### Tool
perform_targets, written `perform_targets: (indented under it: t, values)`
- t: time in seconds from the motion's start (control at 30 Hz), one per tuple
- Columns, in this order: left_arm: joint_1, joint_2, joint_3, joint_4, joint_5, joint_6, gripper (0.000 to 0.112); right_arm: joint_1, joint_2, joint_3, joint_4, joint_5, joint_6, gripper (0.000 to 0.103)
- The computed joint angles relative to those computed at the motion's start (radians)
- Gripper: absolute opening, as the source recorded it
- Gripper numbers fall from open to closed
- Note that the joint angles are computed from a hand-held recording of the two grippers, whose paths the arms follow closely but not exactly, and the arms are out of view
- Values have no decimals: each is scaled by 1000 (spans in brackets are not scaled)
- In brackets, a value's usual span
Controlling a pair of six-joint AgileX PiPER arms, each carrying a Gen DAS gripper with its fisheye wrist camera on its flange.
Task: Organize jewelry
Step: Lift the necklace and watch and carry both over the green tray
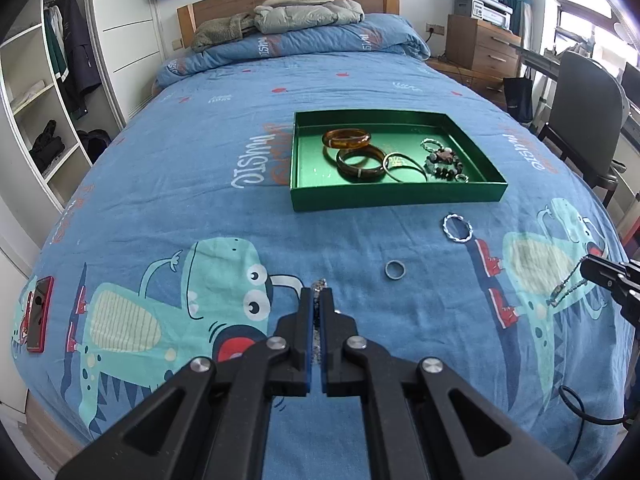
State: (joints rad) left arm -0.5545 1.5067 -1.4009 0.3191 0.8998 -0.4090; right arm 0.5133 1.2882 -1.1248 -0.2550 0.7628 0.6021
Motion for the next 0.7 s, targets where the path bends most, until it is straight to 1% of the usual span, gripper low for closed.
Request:
perform_targets:
  t: [0.2,0.37,0.57,0.7]
  values:
    - [-20,-22,-42,-1,19,16,2,57,-43,-32,-81,69,66,8]
    - [-19,40,-166,-15,50,65,2,31,-7,-107,-68,83,17,8]
    - [-10,213,-448,-58,126,161,2,-50,122,-289,7,77,-132,8]
    - [-7,374,-684,-104,177,230,2,-112,241,-434,72,61,-233,8]
